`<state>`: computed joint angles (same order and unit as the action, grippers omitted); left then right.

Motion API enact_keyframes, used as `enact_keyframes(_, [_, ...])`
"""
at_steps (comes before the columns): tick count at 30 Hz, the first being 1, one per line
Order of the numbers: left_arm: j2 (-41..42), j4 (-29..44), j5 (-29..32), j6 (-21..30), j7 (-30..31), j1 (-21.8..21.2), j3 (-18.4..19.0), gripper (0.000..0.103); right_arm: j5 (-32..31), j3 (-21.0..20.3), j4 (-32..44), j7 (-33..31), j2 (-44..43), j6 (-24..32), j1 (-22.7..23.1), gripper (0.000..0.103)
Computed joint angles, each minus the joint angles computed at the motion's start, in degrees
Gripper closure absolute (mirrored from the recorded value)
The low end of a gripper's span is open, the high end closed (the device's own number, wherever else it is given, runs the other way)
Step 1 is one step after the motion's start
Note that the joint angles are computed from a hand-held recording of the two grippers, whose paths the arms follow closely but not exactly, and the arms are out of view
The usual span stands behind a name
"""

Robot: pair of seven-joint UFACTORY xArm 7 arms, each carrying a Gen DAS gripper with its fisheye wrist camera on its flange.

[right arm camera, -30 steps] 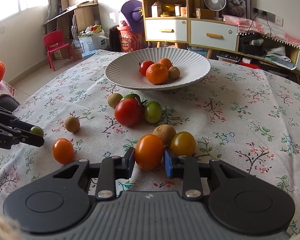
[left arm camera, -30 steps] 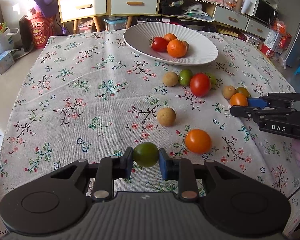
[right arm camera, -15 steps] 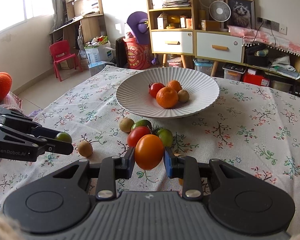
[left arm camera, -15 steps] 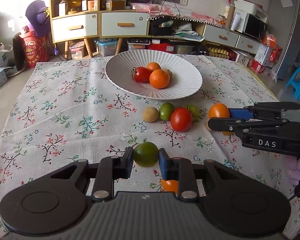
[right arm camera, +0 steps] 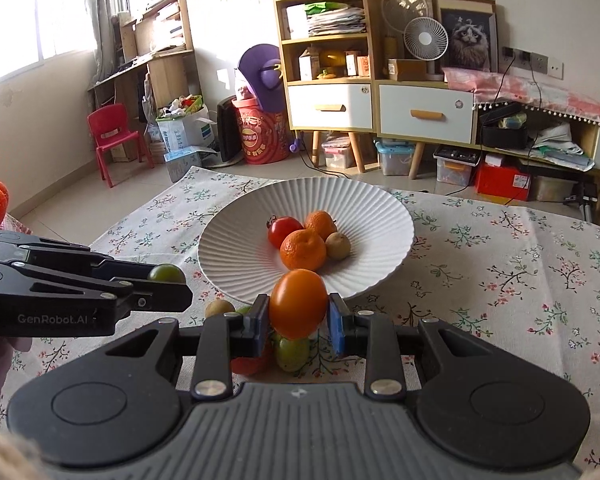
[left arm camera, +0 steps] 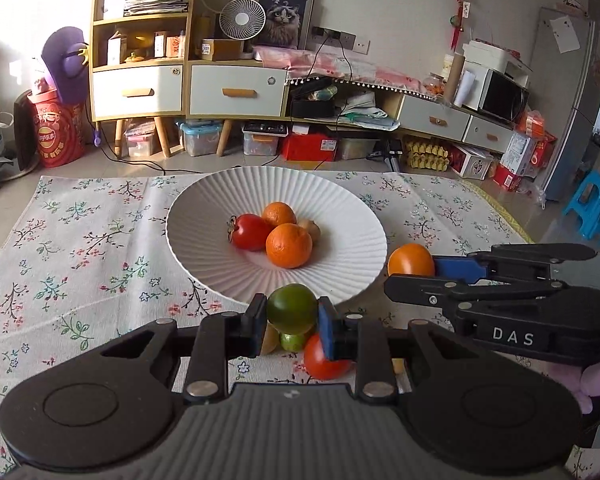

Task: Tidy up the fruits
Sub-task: 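Carry the green and orange tomatoes over the white bowl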

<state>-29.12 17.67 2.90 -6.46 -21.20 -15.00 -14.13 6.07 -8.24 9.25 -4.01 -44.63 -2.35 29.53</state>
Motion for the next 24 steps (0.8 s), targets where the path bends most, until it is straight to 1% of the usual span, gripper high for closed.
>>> enact_keyframes(3, [4.04,2.18,-0.03,-1.26,-0.15,2.02,-0.97,0.082,-0.71,-2.43,1.82,-2.12,2.82,-1.2,1.08,0.076])
enact_keyframes(7, [7.93,4.59,0.26,-3.04,0.27,7.48,-5.07,0.082,-0.96,-5.89,4.64,-4.59,7.27,-2.23,3.3,0.076])
enact_keyframes(10, [10.15,6.3,0.23,-3.38,1.17,9.09,-6.1,0.082,-0.55,-8.14,6.57,-6.05,10.31,-2.53,5.05,0.076])
enact_keyframes(12, [11.16,7.13,0.18,-3.59,1.98,11.59,-8.47,0.082,-0.17,-9.3,7.57,-6.66,12.14,-3.14,6.02,0.076])
enact_keyframes(13, [11.65,7.59,0.08,-3.65,2.38,13.68,-10.47,0.082,0.01,-10.03,8.08,-6.93,13.01,-3.32,6.67,0.076])
enact_keyframes(14, [12.04,7.87,-0.07,-3.68,2.67,14.87,-11.6,0.082,0.16,-10.42,8.44,-7.12,13.71,-3.55,7.01,0.076])
enact_keyframes(19, [13.91,8.81,-0.96,-3.8,3.51,17.45,-13.83,0.082,0.37,-11.87,9.72,-7.68,16.2,-4.21,8.33,0.076])
enact_keyframes(21, [14.41,9.15,-1.18,-3.75,4.19,19.46,-15.75,0.082,0.3,-12.7,10.16,-8.06,16.81,-4.3,9.06,0.076])
enact_keyframes(22, [14.67,9.6,-1.24,-3.48,4.6,21.53,-17.8,0.082,0.31,-12.96,10.39,-8.18,17.13,-4.26,9.32,0.076])
enact_keyframes(24, [14.92,10.13,-1.13,-3.21,4.9,24.04,-20.25,0.082,0.37,-13.09,10.84,-8.34,17.87,-4.27,9.55,0.076])
